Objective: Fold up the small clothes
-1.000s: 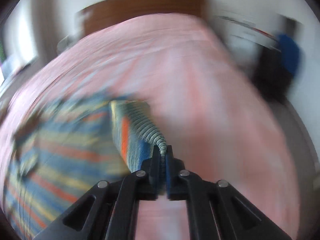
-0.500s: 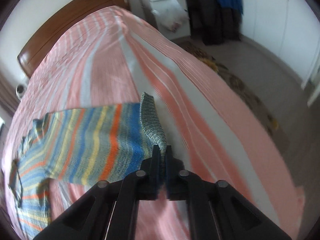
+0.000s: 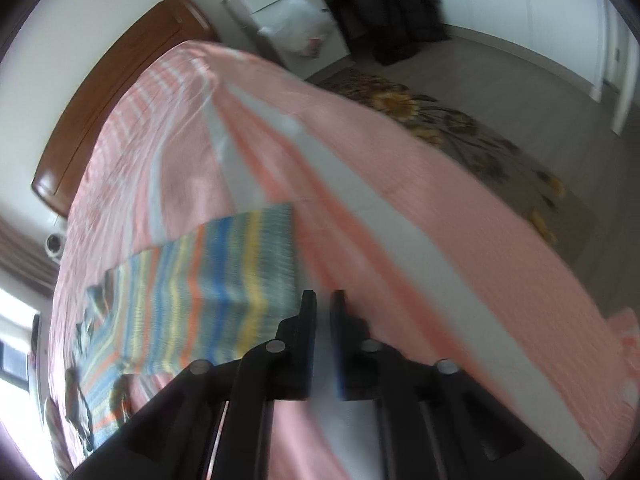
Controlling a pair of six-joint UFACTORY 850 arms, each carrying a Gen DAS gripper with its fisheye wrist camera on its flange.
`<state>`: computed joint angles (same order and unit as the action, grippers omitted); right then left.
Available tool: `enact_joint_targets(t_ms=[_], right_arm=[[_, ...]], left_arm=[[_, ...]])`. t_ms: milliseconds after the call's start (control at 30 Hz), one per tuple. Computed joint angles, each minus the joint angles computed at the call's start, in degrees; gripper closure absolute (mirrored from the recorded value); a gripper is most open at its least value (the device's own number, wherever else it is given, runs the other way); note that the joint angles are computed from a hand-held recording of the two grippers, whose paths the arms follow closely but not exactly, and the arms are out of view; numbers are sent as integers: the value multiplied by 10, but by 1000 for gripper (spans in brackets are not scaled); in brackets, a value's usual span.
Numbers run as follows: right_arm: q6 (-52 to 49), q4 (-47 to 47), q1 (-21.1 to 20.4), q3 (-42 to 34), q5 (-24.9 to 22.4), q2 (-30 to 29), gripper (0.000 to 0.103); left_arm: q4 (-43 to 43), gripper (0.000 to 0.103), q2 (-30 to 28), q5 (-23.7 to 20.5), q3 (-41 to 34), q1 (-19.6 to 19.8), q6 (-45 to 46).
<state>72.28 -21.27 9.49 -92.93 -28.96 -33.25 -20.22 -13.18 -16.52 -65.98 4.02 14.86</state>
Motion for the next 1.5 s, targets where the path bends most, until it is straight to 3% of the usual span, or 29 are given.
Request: enact_joint_targets(t_ms=[67, 167, 200, 300, 433, 567, 733, 800, 833, 867, 900, 1033, 1167, 1233, 1300, 1433, 1500], right_arm=[[40, -59, 8, 38, 10, 36, 79], [80, -141, 33, 76, 19, 72, 57], [92, -161, 41, 84, 21, 79, 54], [109, -188, 70, 124, 51, 106, 54], [146, -213, 116, 166, 93, 124, 54], [123, -214, 163, 181, 94, 126, 54], [126, -259, 207, 177, 81, 116, 54], [119, -270, 212, 173, 81, 113, 54], [111, -268, 211, 166, 81, 108, 54], [114, -272, 211, 164, 81, 106, 54], [121, -278, 213, 162, 80, 105, 54], [137, -301, 218, 152, 74, 97, 54], [149, -340, 231, 156, 62, 98, 54], [157, -349, 232, 161, 63, 100, 54], [174, -362, 231, 165, 65, 102, 54], [208, -384, 230, 173, 70, 106, 54], [196, -370, 229, 171, 70, 103, 54]], left_arm=[[-46, 6, 0, -9, -30, -4, 66], [-73, 3, -25, -7, -101, -26, 139], [-60, 2, -42, -13, -131, -36, 146], [7, 2, -135, -57, -252, -77, 175], [144, 6, -257, -99, -383, -116, 130], [190, 10, -342, -165, -488, -121, 94], [163, 23, -392, -212, -552, -106, 56], [141, 35, -396, -223, -558, -101, 50], [134, 53, -395, -225, -557, -100, 53], [130, 81, -396, -231, -560, -101, 54], [141, 91, -398, -233, -564, -102, 41], [104, 93, -397, -239, -581, -89, 19], [56, 93, -380, -227, -591, -49, -30], [94, 93, -370, -205, -588, -29, -88], [191, 93, -372, -189, -596, -10, -189], [328, 94, -431, -258, -675, 33, -360], [316, 94, -463, -294, -714, 51, -371]])
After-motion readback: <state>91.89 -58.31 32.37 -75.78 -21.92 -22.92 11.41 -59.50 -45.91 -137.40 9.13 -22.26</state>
